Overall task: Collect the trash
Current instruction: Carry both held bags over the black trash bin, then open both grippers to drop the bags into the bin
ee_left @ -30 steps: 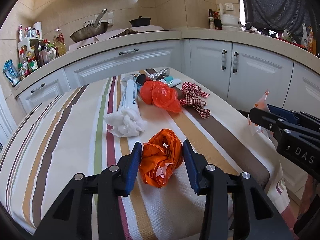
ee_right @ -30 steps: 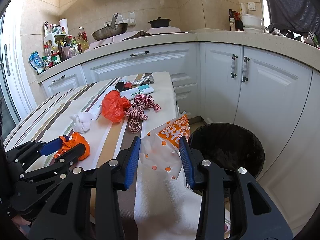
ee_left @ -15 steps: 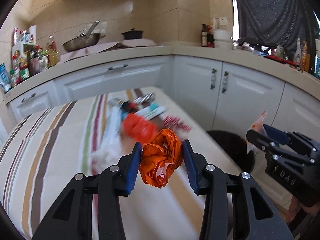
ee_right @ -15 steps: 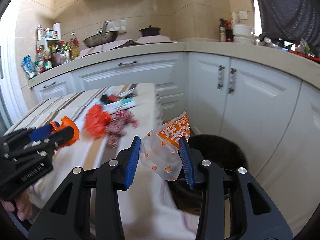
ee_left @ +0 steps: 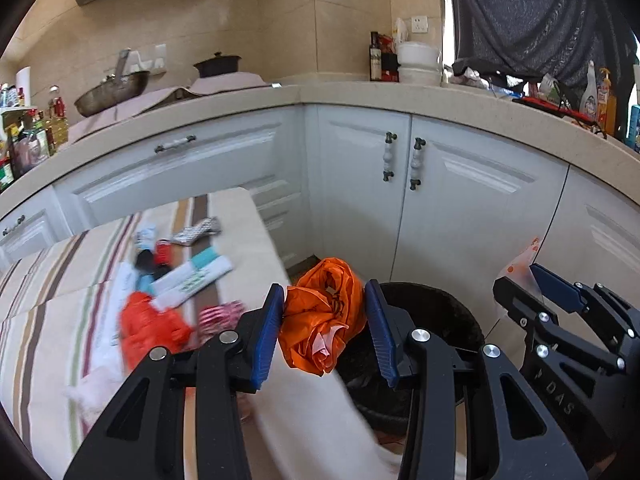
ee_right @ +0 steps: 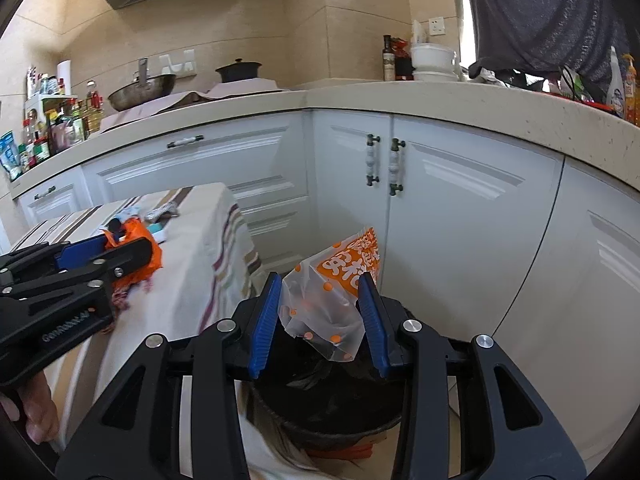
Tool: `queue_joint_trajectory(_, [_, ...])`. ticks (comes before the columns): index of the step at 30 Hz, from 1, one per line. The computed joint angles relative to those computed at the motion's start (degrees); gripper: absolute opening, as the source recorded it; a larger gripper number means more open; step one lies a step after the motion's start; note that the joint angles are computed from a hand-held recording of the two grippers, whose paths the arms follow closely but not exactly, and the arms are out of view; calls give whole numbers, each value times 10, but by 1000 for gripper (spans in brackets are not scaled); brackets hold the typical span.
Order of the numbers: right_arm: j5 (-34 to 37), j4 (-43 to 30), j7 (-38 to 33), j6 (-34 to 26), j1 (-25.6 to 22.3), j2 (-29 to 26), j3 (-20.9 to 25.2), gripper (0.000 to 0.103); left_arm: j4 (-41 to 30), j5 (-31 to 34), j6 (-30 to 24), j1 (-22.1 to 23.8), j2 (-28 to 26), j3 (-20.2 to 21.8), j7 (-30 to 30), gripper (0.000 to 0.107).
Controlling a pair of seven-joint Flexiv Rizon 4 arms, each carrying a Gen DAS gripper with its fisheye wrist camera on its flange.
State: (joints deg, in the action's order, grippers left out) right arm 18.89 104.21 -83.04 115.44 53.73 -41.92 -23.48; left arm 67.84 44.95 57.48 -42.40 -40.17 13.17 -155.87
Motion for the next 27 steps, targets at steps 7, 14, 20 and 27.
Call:
queue_joint_trajectory(7, [-37, -31, 20, -15, -64, -19, 39, 39, -92, -74, -55, 26, -64, -33, 79, 42])
queue_joint_trajectory(14, [-86, -63, 57, -34, -120, -44, 72, 39, -181, -159, -108, 44, -124, -49, 155, 42])
queue_joint_trajectory(20, [-121, -89, 87, -48, -149, -65, 86, 39, -259, -233, -169, 60, -182, -66, 212, 49])
queue_joint_trajectory(27, [-136, -95, 117, -56, -156, -74, 80, 40, -279, -253, -181, 56, -199, -52, 218, 72])
